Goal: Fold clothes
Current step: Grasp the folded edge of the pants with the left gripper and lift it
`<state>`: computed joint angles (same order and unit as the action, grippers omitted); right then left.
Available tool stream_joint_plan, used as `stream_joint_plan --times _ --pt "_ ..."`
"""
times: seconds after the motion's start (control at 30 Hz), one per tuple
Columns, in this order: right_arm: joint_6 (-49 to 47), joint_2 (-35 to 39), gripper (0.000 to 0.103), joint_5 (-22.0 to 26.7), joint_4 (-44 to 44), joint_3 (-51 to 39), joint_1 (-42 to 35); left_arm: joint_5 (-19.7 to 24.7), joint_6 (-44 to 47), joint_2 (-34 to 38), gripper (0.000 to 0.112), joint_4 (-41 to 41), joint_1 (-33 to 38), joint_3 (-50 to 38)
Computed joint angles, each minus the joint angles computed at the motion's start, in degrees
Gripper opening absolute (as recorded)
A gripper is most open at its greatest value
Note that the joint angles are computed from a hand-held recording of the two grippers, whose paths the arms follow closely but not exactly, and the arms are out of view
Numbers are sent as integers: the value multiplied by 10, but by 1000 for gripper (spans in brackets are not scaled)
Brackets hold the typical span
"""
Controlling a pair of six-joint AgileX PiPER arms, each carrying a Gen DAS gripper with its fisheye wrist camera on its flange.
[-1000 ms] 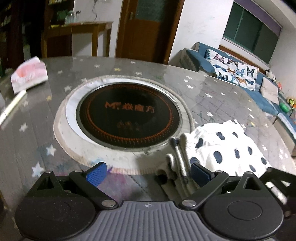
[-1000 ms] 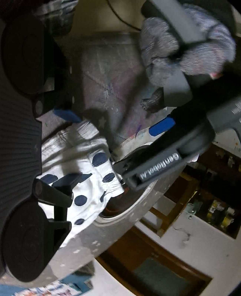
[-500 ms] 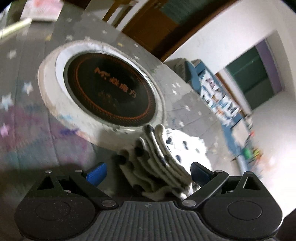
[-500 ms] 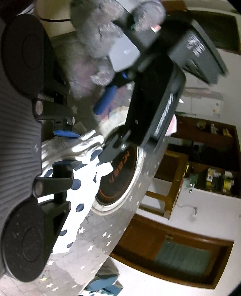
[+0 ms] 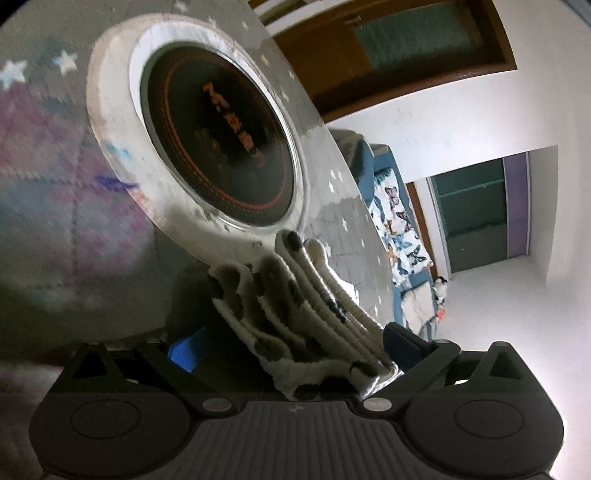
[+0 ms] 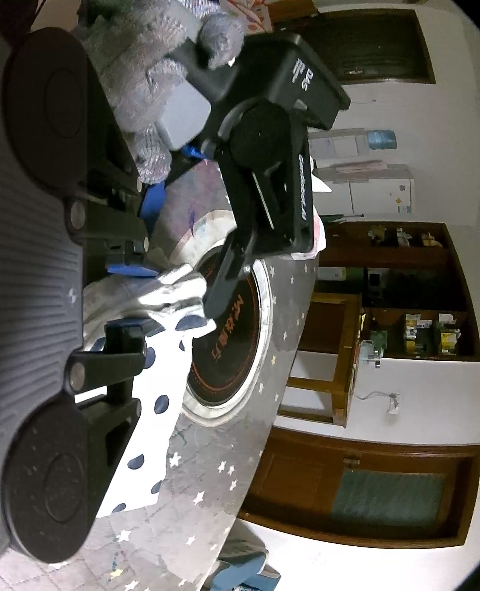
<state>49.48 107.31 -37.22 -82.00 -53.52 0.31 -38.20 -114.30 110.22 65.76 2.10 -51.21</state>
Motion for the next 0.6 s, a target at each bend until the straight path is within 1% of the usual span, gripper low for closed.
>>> stream_joint_plan --times 0.1,0.23,0.3,0.37,0.4,0.47,0.5,0.57,0.6 --pt "-14 -1 20 -4 -9 5 2 5 -6 8 102 8 -4 -14" --pt "-69 -4 20 0 -7 23 12 9 -13 18 100 24 -5 -30" --pt "-72 -1 20 -4 -21 23 15 11 -20 22 94 42 -5 -39" --pt "-66 2 21 -9 -37 21 15 14 -25 27 85 53 -4 -44" --pt "-60 3 22 -12 -48 19 15 15 -27 30 83 59 -4 -47" --pt "-46 5 27 -23 -66 17 9 17 -31 35 70 69 -2 -52" --pt "-32 6 30 -31 -80 14 3 17 -32 38 66 75 0 -55" --pt "8 9 30 -54 -114 2 -13 18 -38 44 51 89 4 -61" --pt "35 11 30 -68 -134 -6 -24 17 -40 47 48 94 7 -63"
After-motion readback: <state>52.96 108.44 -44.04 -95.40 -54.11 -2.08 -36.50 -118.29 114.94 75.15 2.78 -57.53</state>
